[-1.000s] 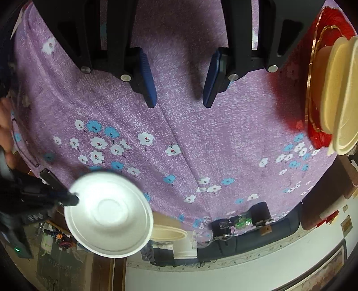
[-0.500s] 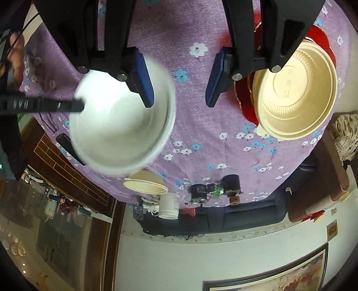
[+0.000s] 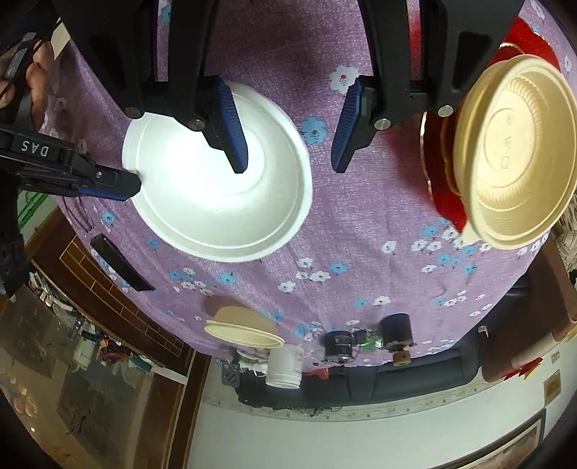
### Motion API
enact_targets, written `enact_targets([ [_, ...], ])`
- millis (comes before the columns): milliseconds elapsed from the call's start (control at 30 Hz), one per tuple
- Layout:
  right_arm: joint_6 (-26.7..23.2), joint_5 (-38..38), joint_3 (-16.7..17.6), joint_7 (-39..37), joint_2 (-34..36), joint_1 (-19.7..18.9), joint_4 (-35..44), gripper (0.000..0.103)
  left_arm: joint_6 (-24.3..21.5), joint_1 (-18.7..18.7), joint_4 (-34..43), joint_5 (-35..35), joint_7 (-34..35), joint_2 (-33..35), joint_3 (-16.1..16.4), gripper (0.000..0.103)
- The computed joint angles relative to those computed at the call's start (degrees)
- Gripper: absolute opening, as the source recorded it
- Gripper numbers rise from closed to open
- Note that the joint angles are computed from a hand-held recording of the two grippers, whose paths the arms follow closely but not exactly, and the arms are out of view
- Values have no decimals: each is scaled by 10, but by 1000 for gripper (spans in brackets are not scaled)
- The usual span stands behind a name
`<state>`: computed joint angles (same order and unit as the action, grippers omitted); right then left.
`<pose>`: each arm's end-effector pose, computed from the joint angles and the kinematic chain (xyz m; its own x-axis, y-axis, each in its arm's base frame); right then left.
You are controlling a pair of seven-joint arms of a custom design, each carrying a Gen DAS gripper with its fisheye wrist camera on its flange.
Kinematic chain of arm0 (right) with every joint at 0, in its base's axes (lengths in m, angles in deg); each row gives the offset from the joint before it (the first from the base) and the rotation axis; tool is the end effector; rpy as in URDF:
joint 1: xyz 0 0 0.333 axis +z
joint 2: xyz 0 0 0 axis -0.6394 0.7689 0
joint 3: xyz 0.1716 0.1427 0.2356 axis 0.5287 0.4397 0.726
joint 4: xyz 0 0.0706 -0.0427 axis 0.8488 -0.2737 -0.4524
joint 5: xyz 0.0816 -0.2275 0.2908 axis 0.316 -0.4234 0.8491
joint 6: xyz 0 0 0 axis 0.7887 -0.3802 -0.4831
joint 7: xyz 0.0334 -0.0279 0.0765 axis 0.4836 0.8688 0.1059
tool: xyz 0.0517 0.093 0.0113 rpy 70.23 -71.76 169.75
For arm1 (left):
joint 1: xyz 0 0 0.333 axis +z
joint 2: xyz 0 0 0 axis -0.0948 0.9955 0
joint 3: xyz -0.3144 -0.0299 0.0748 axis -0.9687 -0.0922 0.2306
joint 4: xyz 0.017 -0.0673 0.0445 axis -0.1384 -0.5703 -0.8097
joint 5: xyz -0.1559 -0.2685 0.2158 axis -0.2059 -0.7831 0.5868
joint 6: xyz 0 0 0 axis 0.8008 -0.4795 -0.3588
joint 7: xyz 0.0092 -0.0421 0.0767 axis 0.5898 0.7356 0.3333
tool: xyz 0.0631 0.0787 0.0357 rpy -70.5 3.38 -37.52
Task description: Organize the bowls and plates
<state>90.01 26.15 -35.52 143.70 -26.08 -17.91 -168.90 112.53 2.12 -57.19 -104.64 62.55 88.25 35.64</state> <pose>0.5770 0.2674 0.3987 0.1273 -0.9320 -0.3395 -0.8277 0.0888 -0.5542 0.5846 -0.0778 0.3930 -0.3049 -0.9460 0.1097 -0.7421 0.1638 -0.6500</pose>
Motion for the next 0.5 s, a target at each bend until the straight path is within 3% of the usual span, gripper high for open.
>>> enact_targets([
  [33, 7, 1, 1, -3, -1, -1, -5, 29, 3, -6, 0, 11, -9, 3, 5, 43],
  [100, 14, -3, -1, -5, 1, 2, -6, 27, 3, -20, 1, 53, -41, 11, 20, 21],
  [167, 22, -15, -12, 3, 3, 14, -8, 15, 3, -12, 2, 67, -49, 16, 12, 19],
  [267, 24, -43, -44, 36, 6, 42, -6, 15, 27, 5, -8, 76, -49, 15, -11, 19],
  [500, 34, -67, -50, 57, -2, 48, -7, 15, 34, 53, -17, 21, -2, -1, -63, 19],
])
